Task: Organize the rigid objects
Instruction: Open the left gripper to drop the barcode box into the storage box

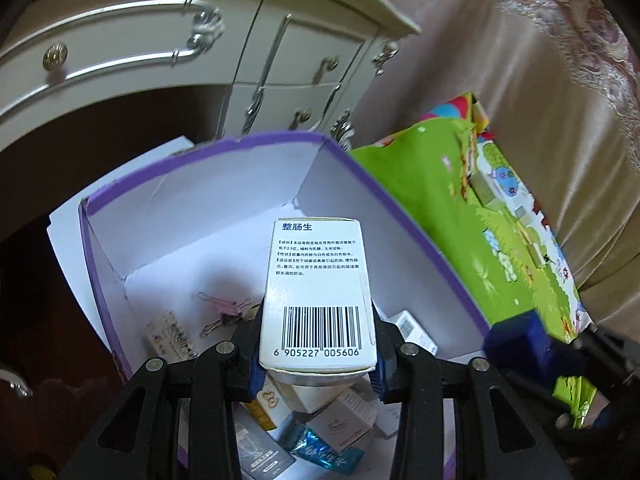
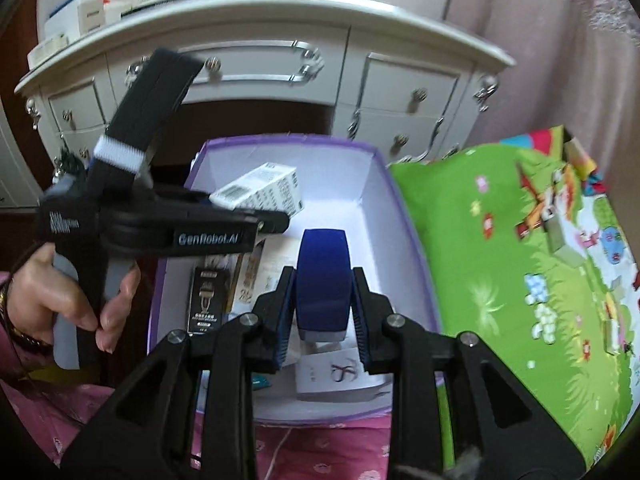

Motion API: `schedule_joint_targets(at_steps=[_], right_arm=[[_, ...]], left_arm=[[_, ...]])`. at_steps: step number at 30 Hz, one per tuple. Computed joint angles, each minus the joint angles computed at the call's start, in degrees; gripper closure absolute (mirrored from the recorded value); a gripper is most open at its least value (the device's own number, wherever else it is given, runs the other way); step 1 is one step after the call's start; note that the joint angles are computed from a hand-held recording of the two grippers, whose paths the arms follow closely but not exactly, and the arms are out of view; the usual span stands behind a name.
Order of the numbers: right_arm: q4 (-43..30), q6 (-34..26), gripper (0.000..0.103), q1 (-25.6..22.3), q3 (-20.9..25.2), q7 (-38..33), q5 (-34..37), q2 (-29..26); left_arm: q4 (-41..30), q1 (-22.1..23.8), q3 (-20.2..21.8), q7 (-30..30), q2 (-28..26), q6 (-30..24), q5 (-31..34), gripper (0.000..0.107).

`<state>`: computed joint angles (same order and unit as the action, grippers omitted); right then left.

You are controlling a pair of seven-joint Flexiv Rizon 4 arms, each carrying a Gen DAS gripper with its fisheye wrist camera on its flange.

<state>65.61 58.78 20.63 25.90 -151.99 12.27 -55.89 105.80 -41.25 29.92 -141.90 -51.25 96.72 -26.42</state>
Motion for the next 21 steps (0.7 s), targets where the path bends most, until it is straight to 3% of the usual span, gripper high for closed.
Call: schedule_joint_targets(at_steps=[3, 4, 7, 8, 11, 15, 19, 21], right_arm=[[-0.8, -3.1, 0.072, 0.2, 0.4, -0.4, -0.2, -0.8], [-0.9, -4.4, 0.072, 0.2, 0.6, -0.9, -0.2, -1.0], [-1.8, -6.3, 0.068, 0.6, 0.5, -1.9, 0.5, -1.6], [-2.3, -6.9, 0.064, 0.7, 0.0, -1.3, 0.8, -1.8], [-4.0, -8.4, 0.052, 0.0, -0.1, -0.2, 2.5, -2.1], [-6.5, -7.9, 0.040, -2.1, -0.8, 0.8, 5.4, -2.5], [-9.6, -3.7, 0.033, -3.4, -3.4, 4.8, 6.5, -4.1], [-11.6, -0.5, 0.029, -3.4, -6.2, 8.2, 5.4, -5.7]], left_arm=[[-0.2, -0.5, 0.8, -0.7, 0.0, -3.1, -0.1, 0.065], [-0.4, -0.9, 1.7, -1.4, 0.0, -4.9, 0.3, 0.060], [-1.1, -3.8, 6.2, -4.9, -0.4, -10.9, 1.5, 0.020], [-1.3, -5.1, 8.0, -6.4, -0.7, -12.3, 2.1, 0.017], [-2.2, -6.9, 11.0, -9.1, -1.0, -15.7, 4.5, 0.017], [-6.0, -6.3, 11.9, -9.7, -1.3, -19.5, 8.1, 0.017], [-14.3, -2.8, 9.4, -6.5, -2.7, -21.5, 12.2, 0.017], [-21.8, 0.9, 5.9, -2.0, -4.5, -23.1, 14.2, 0.017]])
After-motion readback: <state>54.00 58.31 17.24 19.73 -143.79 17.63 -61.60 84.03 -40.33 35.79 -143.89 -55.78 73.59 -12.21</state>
